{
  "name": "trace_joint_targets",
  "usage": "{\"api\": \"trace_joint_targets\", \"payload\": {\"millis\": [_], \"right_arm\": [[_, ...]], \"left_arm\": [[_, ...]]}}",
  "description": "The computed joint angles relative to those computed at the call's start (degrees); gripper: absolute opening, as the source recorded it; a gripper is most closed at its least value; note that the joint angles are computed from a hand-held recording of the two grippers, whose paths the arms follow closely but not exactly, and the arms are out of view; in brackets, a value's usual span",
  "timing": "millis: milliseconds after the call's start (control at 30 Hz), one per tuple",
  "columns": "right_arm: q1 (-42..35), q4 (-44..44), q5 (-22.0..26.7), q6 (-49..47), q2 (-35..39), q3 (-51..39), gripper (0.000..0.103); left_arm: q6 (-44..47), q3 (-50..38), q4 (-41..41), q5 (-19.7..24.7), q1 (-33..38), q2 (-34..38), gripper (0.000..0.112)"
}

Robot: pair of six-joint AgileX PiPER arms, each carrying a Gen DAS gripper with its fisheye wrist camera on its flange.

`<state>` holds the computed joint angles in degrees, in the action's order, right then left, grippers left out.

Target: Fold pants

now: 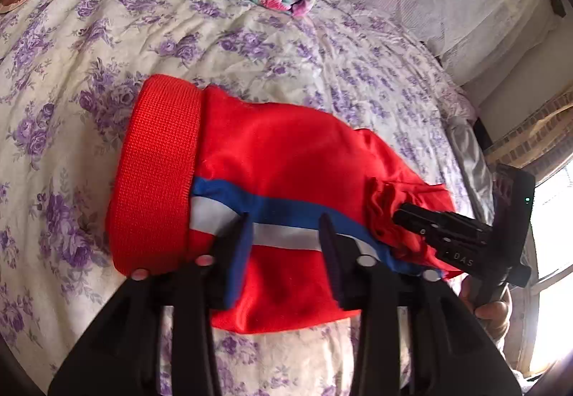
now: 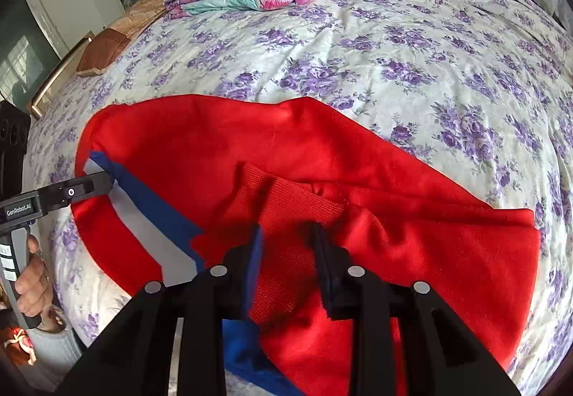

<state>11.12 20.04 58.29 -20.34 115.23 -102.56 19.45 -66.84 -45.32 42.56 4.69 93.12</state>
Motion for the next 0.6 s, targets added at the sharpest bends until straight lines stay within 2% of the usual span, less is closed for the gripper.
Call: {"api": "trace_joint_targets", "payload": {"millis": [33, 100, 133, 167, 233, 367, 500, 567, 600], "right_arm": [[-1.14, 3.2, 1.29, -1.6, -0.88, 0.3, 0.036], [-4.17, 10.34, 1.06, -5.94, -5.28, 4.67, 0.039], [-5.72, 13.6, 0.22, -8.54, -7.84, 7.34, 0.047], [-7.49, 16.83, -0.96, -11.46, -10.77, 10.87, 0.053], [-11.31, 22.69, -2.63, -16.82, -15.78, 17.57, 0.058], [-17.96, 28.77, -0.31, -21.92, -19.97, 24.93, 0.058], [-22.62, 31.89, 2.04, -26.0, -21.59, 29.47, 0.058], [-23.94, 32.65, 3.03, -27.16, -22.06, 30.85, 0.058], [-24.54, 32.96, 3.33, -27.79, -22.5, 31.7, 0.058]], "left_arm": [[3.41, 2.12, -3.86, -0.02, 1.77, -2.83, 0.066], [4.54, 6.31, -5.29, -2.75, 4.16, -10.16, 0.092], [3.68, 7.94, -4.59, -3.76, 5.28, -13.52, 0.095], [2.28, 9.09, -3.82, -3.75, 6.71, -16.26, 0.096], [-0.77, 10.41, -2.72, -1.45, 9.73, -19.33, 0.096], [-2.94, 15.62, -5.71, 2.31, 13.02, -21.01, 0.096], [-3.76, 20.61, -10.09, -1.6, 7.56, -17.06, 0.096], [-3.1, 20.32, -13.19, -3.04, 4.62, -13.18, 0.096], [-5.52, 19.38, -11.64, -5.5, 2.43, -11.92, 0.096]]}}
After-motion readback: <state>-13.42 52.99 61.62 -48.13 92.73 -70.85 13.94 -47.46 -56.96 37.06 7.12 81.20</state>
